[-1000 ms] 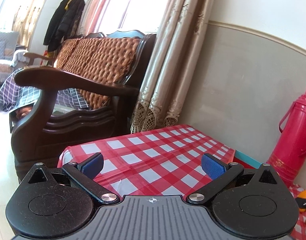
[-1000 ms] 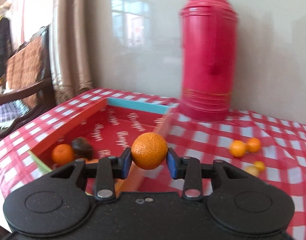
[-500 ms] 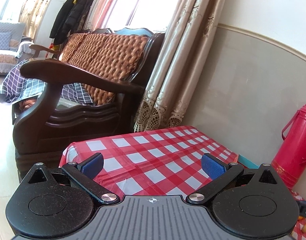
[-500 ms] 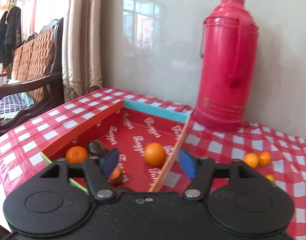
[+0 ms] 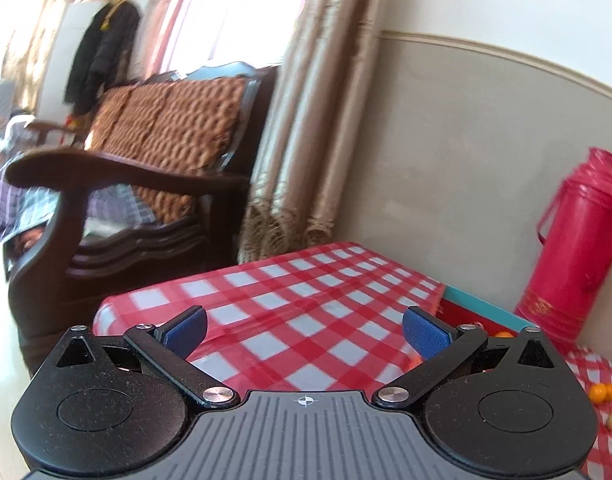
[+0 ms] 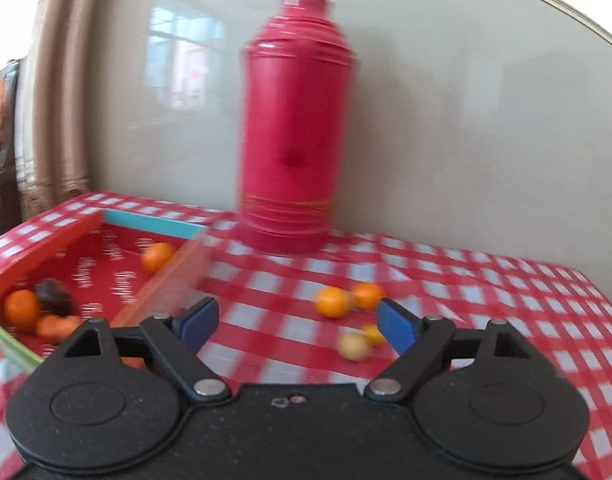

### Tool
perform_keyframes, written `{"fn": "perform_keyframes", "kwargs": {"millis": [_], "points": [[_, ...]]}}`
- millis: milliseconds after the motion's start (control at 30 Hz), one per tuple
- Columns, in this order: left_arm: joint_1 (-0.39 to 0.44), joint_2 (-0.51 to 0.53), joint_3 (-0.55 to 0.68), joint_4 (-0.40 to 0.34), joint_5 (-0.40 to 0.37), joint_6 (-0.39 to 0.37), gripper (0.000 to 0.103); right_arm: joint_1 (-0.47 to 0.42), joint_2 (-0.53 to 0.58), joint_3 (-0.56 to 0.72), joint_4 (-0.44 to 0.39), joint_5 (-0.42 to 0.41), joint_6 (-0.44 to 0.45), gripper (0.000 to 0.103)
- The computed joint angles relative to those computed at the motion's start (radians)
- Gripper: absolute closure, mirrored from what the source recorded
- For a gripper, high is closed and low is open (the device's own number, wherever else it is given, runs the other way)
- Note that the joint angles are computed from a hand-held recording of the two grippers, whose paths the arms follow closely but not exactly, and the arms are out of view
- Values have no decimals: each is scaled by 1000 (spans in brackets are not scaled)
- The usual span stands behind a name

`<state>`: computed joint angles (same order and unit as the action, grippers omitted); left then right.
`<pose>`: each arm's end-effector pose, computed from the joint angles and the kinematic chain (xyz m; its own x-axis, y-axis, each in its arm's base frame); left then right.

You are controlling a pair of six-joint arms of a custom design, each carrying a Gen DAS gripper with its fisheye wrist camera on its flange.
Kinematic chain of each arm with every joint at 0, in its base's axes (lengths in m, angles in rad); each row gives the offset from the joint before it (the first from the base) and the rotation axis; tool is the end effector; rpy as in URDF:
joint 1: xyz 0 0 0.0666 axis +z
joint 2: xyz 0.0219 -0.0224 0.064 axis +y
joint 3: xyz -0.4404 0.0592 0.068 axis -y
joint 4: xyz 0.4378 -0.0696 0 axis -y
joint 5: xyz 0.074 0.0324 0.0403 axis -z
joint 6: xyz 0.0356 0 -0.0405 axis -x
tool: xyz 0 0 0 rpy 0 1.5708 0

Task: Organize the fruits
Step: 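Reach the left gripper to the pale yellow-brown fruit and grasp it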

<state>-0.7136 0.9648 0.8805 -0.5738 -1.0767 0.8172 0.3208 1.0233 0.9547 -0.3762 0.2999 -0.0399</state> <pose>0.2735 -0.1959 0.4387 -0.1588 -0.3200 -0.9340 -0.4851 0.8492 -0.2085 0.3687 0.1110 0.4654 -0.4099 -0.0961 -0.9070 -0.0319 0.9953 -0.0910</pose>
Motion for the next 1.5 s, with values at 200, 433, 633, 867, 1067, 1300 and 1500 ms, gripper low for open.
{"fn": "perform_keyframes", "kwargs": {"millis": [200, 433, 633, 867, 1067, 1300, 1500], "points": [[-57, 76, 52, 112, 53, -234, 0, -116, -25, -47, 19, 45, -73, 7], [-131, 214, 189, 179, 186, -376, 0, -226, -40, -77, 18, 83, -107, 7], [-176, 363, 319, 202, 297, -489, 0, -307, -57, -98, 23, 85, -127, 6], [-193, 517, 464, 148, 410, -557, 0, -355, -82, -119, 54, 91, -111, 6], [-185, 602, 542, 136, 482, -606, 1, -400, -101, -130, 67, 74, -114, 6], [-154, 688, 631, 62, 575, -572, 29, -466, -115, -139, 71, 32, -145, 6], [-143, 741, 673, 21, 604, -538, 62, -499, -113, -143, 67, 7, -149, 6]]}}
